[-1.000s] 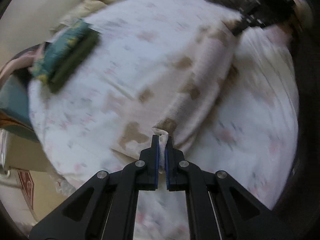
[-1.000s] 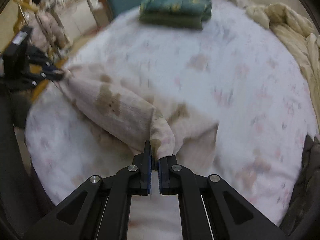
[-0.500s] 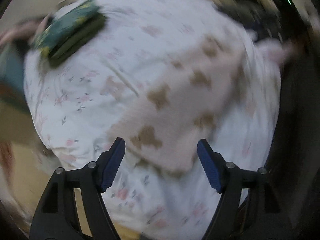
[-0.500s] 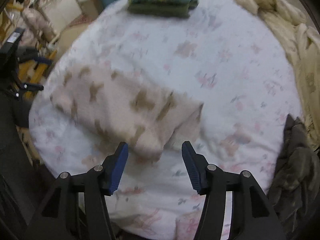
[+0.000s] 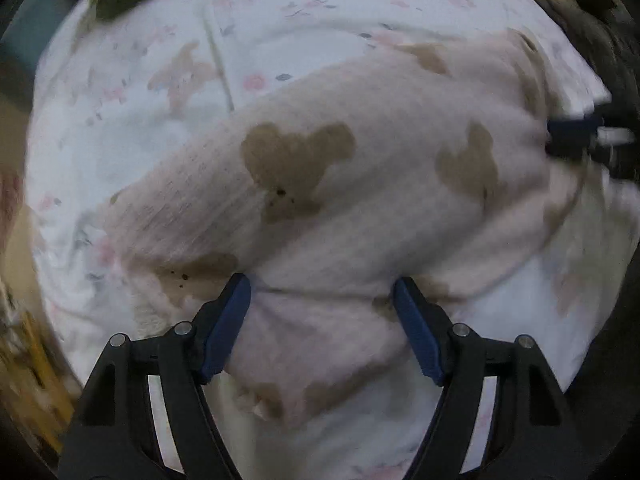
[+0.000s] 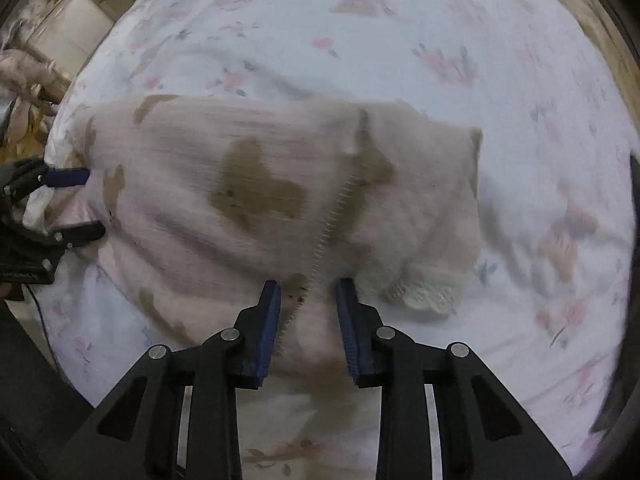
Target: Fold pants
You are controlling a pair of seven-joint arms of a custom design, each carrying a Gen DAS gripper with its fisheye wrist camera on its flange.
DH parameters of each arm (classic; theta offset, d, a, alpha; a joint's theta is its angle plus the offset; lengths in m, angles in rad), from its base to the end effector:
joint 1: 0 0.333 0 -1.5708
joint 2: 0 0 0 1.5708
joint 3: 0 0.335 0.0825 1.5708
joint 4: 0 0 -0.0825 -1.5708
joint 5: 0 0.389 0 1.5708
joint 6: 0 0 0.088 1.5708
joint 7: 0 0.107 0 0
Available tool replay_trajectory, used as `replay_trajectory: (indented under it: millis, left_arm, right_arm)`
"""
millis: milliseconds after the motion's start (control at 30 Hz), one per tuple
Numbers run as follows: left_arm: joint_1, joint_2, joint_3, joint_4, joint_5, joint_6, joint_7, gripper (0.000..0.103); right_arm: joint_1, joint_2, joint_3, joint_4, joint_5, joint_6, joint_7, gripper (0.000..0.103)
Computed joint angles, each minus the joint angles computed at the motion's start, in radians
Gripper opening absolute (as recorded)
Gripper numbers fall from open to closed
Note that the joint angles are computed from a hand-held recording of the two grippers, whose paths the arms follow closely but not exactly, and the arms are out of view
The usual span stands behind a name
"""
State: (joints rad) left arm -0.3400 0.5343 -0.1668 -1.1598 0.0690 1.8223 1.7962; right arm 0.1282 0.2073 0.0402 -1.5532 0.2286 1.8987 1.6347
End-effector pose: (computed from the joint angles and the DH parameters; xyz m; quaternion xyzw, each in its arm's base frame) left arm 0.6630 -0.3240 0.5220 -0.4134 0.9080 -0.0584 0.0345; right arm 0.6379 0.1228 0.5598 -0.7161 0.6851 0.0471 0.1247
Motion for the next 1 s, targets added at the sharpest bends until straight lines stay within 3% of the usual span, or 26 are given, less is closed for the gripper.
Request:
replay_trajectory:
  millis: [100, 167, 300, 367, 467, 600, 667, 700, 733, 833, 1000]
  left_arm:
    - [0.010, 0.003, 0.006, 0.046, -0.017, -0.054, -0.038, 0.072]
    - [0.045, -0.003, 0.000, 0.062, -0.082, -0.042, -0.075, 0.072]
    - [0.077, -0.051, 0.032, -0.002, -0.103, 0.134, -0.219, 0.072]
    - [0.092, -0.049, 0.044, -0.003, -0.102, 0.146, -0.304, 0.072]
    - [0.131, -0.023, 0.040, 0.018, -0.149, 0.089, -0.405, 0.072]
    - [0.151, -0.037, 0.016, -0.046, -0.177, 0.114, -0.415, 0.069]
    - [0.165, -0.037, -0.011, -0.054, -0.223, 0.120, -0.365, 0.054]
    - [0.151, -0.032, -0.011, -0.043, -0.197, 0.107, -0.337, 0.023]
    - [0.134, -0.024, -0.006, -0.025, -0.163, 0.088, -0.312, 0.004]
    - [0.135, -0.026, -0.008, -0.013, -0.175, 0.099, -0.280, 0.003]
    - [0.120, 0.004, 0.007, 0.053, -0.141, 0.158, -0.233, 0.003]
  right_arm:
    - [-0.025, -0.037, -0.013, -0.033, 0.064, 0.048, 0.036, 0.034]
    - [-0.033, -0.061, -0.023, -0.053, 0.069, 0.099, 0.052, 0.034]
    - [-0.049, -0.101, -0.043, -0.123, 0.096, 0.260, 0.156, 0.035]
    - [-0.059, -0.106, -0.044, -0.141, 0.147, 0.265, 0.170, 0.037]
    - [-0.070, -0.103, -0.043, -0.153, 0.191, 0.240, 0.163, 0.040]
    - [-0.070, -0.068, -0.036, -0.124, 0.217, 0.193, 0.150, 0.040]
    - [-0.065, -0.050, -0.029, -0.111, 0.200, 0.175, 0.143, 0.037]
    - [-0.065, -0.045, -0.026, -0.104, 0.200, 0.180, 0.130, 0.023]
    - [-0.066, -0.040, -0.021, -0.089, 0.201, 0.176, 0.100, 0.004]
    - [-0.055, -0.051, -0.020, -0.081, 0.150, 0.210, 0.076, 0.004]
    - [-0.061, -0.071, -0.026, -0.131, 0.197, 0.294, 0.096, 0.004]
